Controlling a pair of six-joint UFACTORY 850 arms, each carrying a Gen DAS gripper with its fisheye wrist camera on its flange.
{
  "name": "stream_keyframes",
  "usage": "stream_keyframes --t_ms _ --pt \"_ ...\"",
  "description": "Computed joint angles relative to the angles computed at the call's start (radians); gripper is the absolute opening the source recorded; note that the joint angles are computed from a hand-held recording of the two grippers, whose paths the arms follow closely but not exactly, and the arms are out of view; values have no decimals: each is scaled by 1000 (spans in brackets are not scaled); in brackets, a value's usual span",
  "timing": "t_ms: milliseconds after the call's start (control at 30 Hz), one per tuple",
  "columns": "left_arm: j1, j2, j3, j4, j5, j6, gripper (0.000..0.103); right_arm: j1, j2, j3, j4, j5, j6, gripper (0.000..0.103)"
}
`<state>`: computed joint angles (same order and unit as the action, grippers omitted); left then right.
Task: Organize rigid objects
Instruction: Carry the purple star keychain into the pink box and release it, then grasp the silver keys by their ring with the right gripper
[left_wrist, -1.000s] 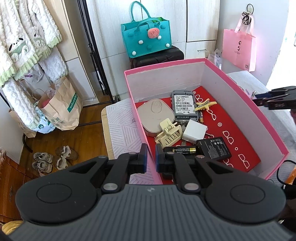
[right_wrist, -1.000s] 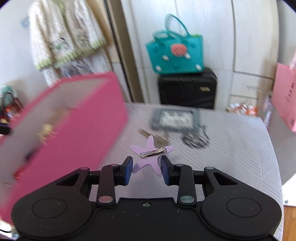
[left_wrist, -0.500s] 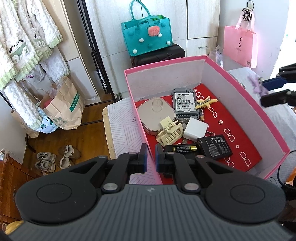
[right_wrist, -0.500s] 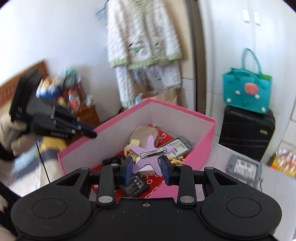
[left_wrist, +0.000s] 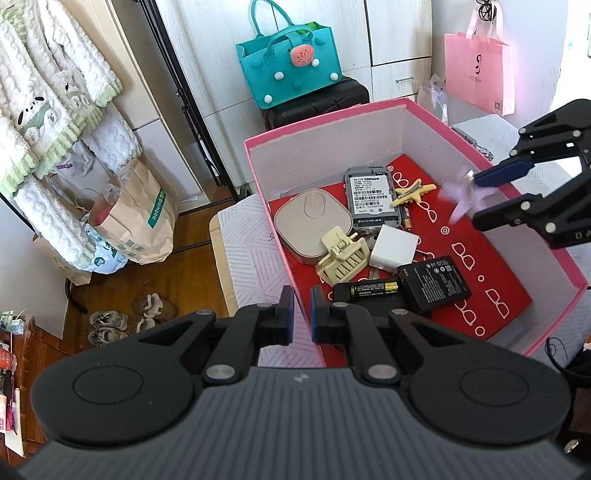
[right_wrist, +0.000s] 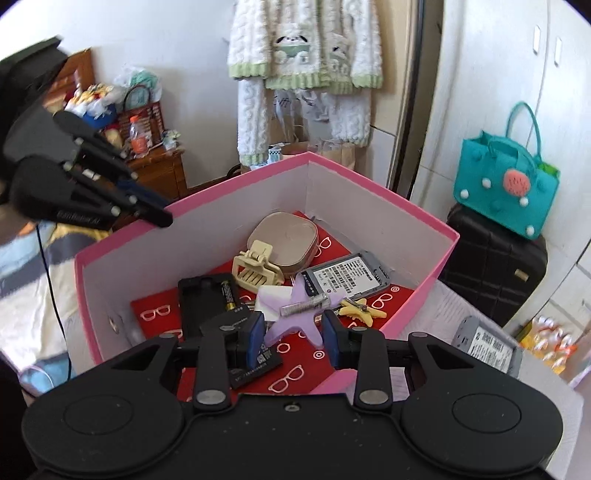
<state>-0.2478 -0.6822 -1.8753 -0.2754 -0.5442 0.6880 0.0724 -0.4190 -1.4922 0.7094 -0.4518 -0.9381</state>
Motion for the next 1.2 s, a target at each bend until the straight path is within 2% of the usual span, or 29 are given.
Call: stream_keyframes --t_ms 133,233,433,533,867,1067,1200 --pt "0 -2 -4 7 -6 -2 8 -14 16 20 100 16 -57 47" --pt "2 -2 -5 1 -9 5 8 -32 40 48 177 25 -83 48" --pt "12 -7 -17 -37 -38 29 8 -122 56 66 379 -134 -52 49" --pt "12 -4 -12 -39 -39 36 8 -155 67 86 422 -147 -22 49" --pt "2 -40 -71 39 -100 -12 9 -177 104 145 371 30 31 53" --pt "1 -97 -157 65 -175 -59 10 -172 97 160 256 131 97 58" --pt "-5 -131 -211 94 -209 -90 10 -161 86 169 46 224 268 58"
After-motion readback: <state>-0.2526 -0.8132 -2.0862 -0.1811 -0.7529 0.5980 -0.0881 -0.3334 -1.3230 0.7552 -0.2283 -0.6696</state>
